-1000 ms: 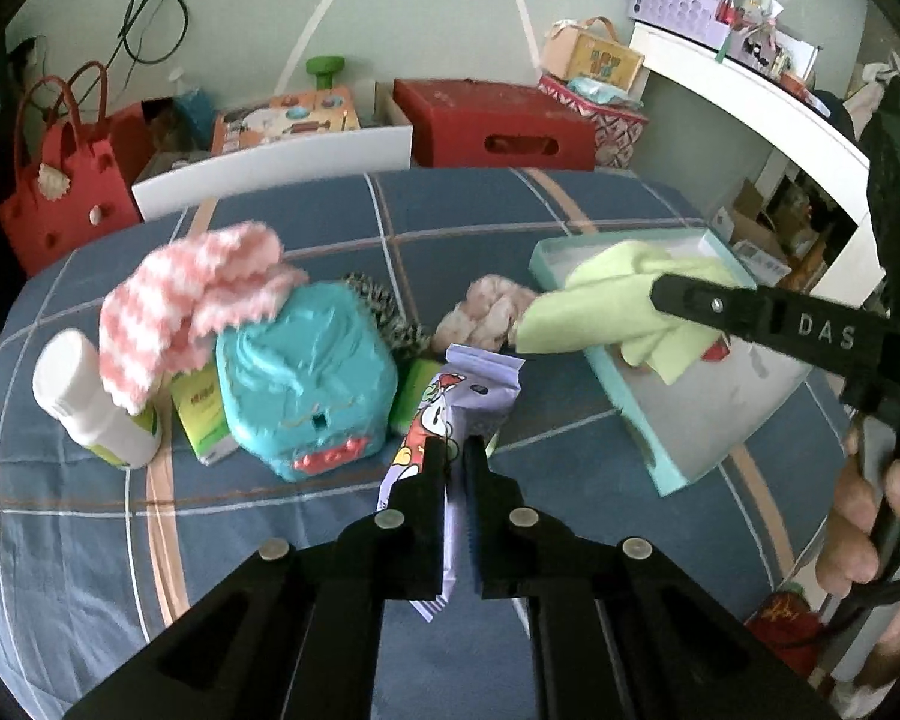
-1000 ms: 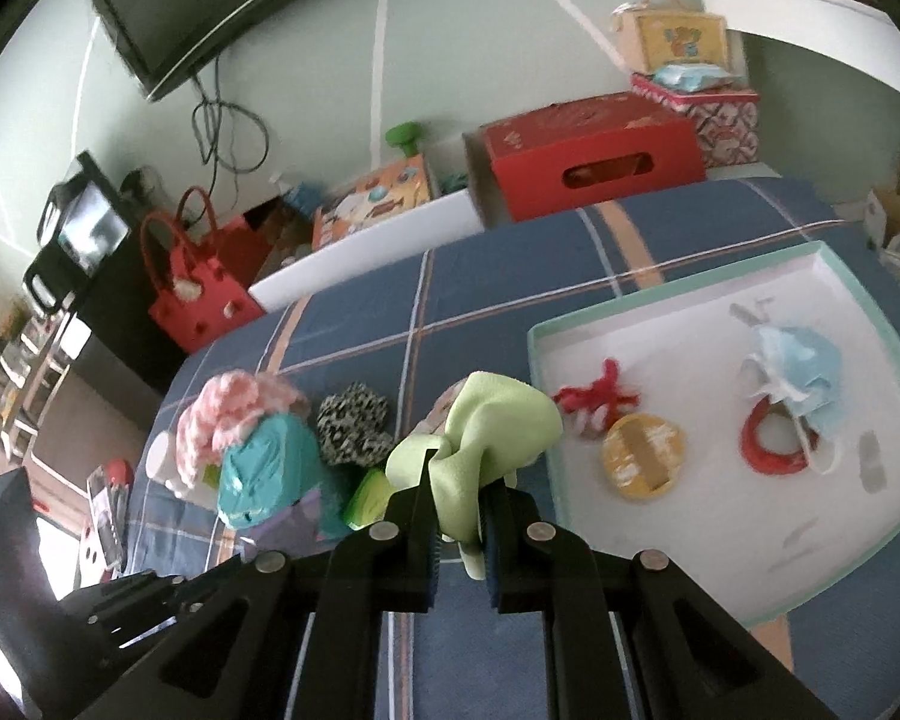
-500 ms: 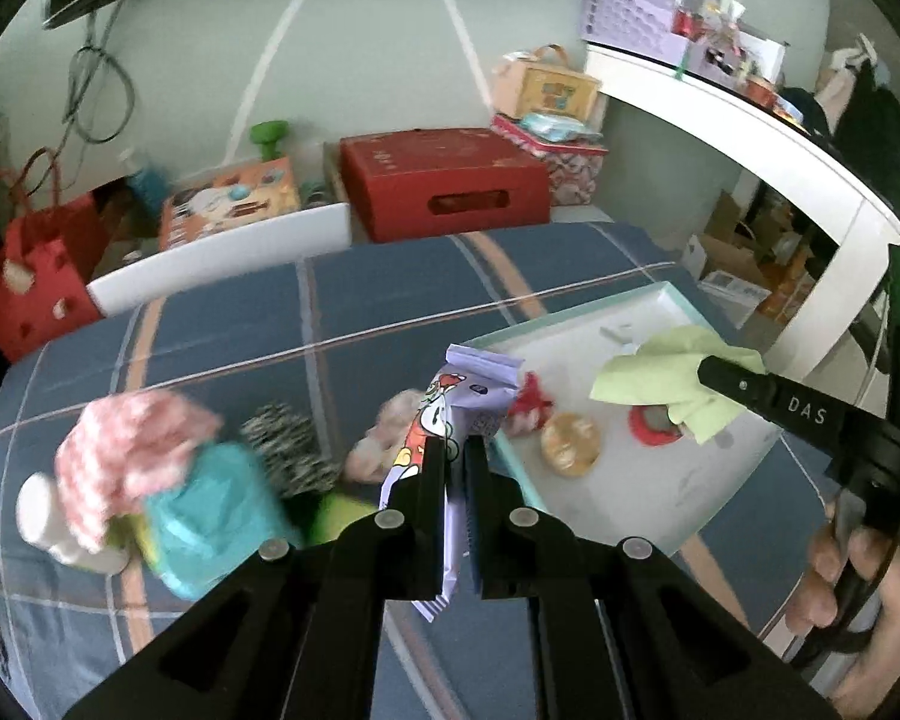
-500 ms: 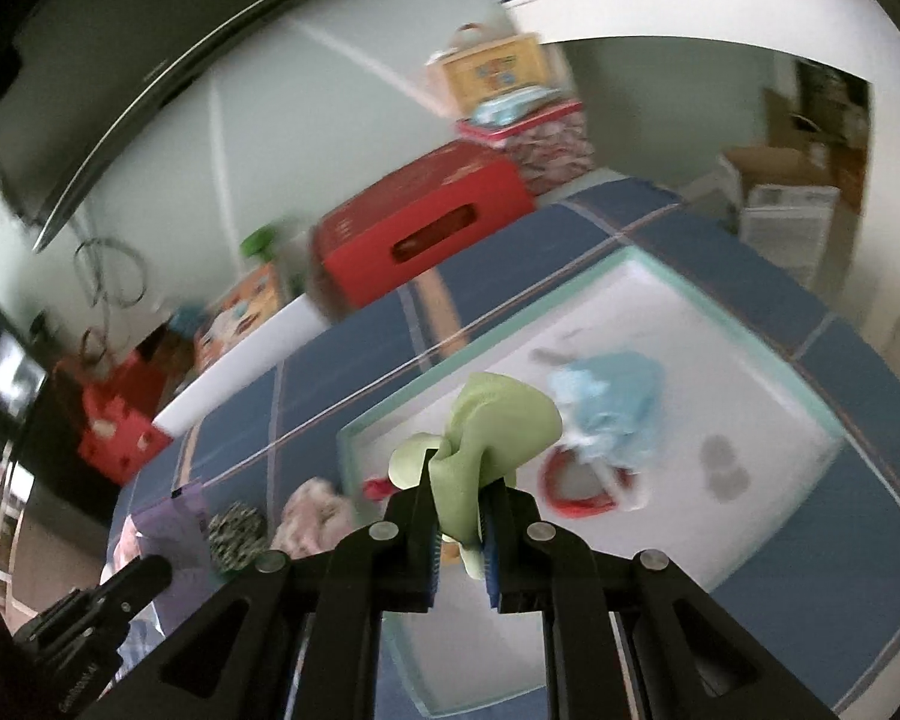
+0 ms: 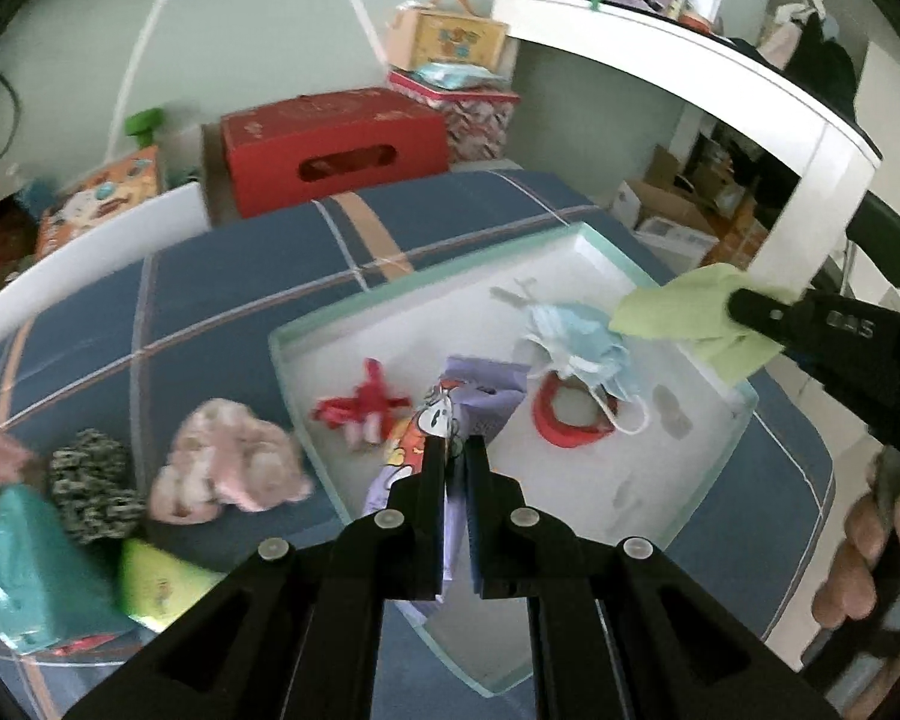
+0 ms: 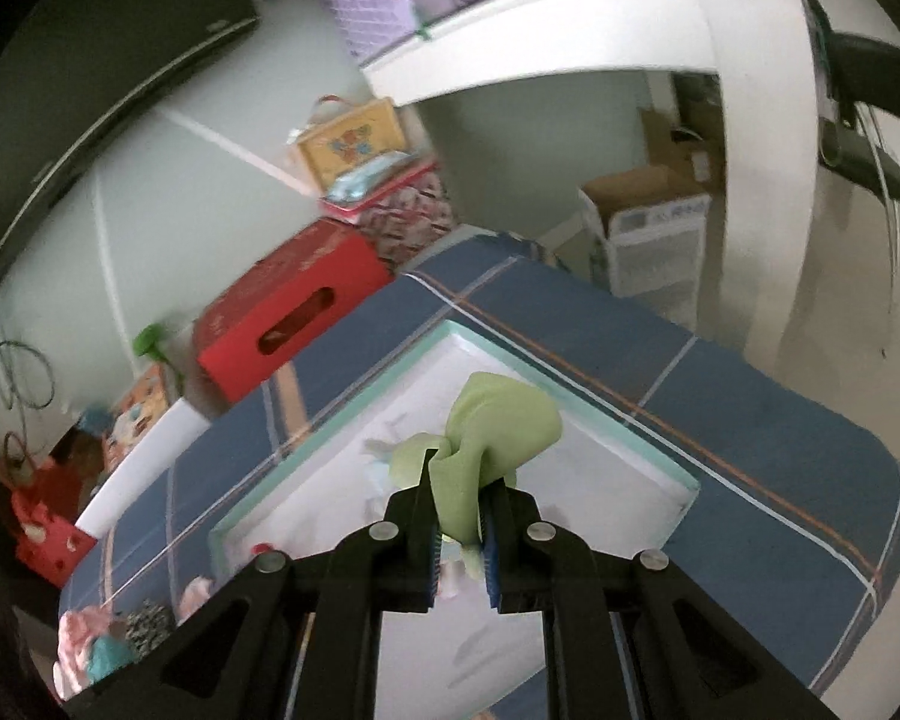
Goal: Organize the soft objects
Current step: 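Carry the wipes packet and green cloth with both tools over the white tray, then open both tools to drop the packet and cloth into the tray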
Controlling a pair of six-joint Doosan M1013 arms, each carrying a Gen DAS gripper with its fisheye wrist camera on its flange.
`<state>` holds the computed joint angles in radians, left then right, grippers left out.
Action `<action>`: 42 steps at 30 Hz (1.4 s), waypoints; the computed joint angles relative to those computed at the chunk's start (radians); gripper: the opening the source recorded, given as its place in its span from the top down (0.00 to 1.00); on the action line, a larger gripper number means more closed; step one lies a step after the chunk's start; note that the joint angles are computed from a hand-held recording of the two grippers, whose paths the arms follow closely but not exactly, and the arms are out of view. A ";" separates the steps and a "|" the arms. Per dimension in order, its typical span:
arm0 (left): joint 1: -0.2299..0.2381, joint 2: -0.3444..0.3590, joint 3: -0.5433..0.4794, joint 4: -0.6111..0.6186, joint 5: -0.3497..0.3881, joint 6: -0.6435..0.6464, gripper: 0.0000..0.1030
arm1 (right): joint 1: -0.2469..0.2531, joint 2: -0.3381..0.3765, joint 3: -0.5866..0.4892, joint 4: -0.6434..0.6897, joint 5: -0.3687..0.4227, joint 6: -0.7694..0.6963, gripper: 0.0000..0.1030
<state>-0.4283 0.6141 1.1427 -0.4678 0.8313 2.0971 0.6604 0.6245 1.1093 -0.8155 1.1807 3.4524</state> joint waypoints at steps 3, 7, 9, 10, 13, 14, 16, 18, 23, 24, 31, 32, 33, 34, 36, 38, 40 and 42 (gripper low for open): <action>-0.011 0.004 0.004 0.014 -0.007 0.007 0.93 | -0.018 -0.004 0.023 0.073 -0.006 -0.002 0.89; -0.013 0.019 -0.006 0.011 0.023 -0.002 0.92 | -0.038 0.003 0.033 0.157 -0.040 -0.040 0.88; -0.018 0.022 -0.005 0.022 0.026 -0.007 0.92 | -0.042 0.010 0.025 0.188 -0.042 -0.069 0.86; -0.020 0.021 0.000 0.029 0.023 -0.006 0.91 | -0.042 0.012 0.024 0.193 -0.043 -0.073 0.86; -0.023 0.021 0.003 0.038 0.023 -0.009 0.90 | -0.043 0.016 0.019 0.209 -0.045 -0.095 0.85; -0.024 0.021 0.003 0.039 0.024 -0.011 0.90 | -0.042 0.019 0.017 0.213 -0.043 -0.097 0.85; -0.025 0.020 0.005 0.046 0.026 -0.016 0.89 | -0.042 0.022 0.011 0.228 -0.036 -0.107 0.85; -0.026 0.019 0.004 0.046 0.034 -0.019 0.89 | -0.041 0.026 0.000 0.239 -0.020 -0.121 0.85; -0.023 0.028 -0.019 0.056 0.092 -0.057 0.77 | -0.040 0.035 -0.031 0.243 0.023 -0.159 0.76; -0.022 0.028 -0.021 0.060 0.096 -0.066 0.76 | -0.039 0.035 -0.034 0.243 0.027 -0.165 0.69; 0.000 0.012 -0.023 0.076 0.110 -0.159 0.59 | -0.028 0.038 -0.061 0.231 0.058 -0.202 0.59; 0.003 0.009 -0.023 0.087 0.108 -0.185 0.55 | -0.026 0.038 -0.066 0.230 0.060 -0.209 0.52; 0.007 0.008 -0.024 0.104 0.105 -0.219 0.54 | -0.025 0.040 -0.070 0.230 0.062 -0.216 0.46; 0.011 0.009 -0.027 0.124 0.105 -0.255 0.51 | -0.024 0.042 -0.076 0.229 0.064 -0.225 0.44; 0.018 0.011 -0.033 0.167 0.109 -0.332 0.46 | -0.021 0.050 -0.094 0.228 0.068 -0.252 0.42; 0.025 0.016 -0.041 0.215 0.120 -0.417 0.39 | -0.020 0.060 -0.111 0.237 0.064 -0.283 0.37; 0.032 0.018 -0.043 0.245 0.125 -0.469 0.37 | -0.020 0.069 -0.125 0.252 0.060 -0.312 0.33; 0.037 0.017 -0.041 0.272 0.118 -0.508 0.31 | -0.020 0.085 -0.150 0.275 0.057 -0.357 0.31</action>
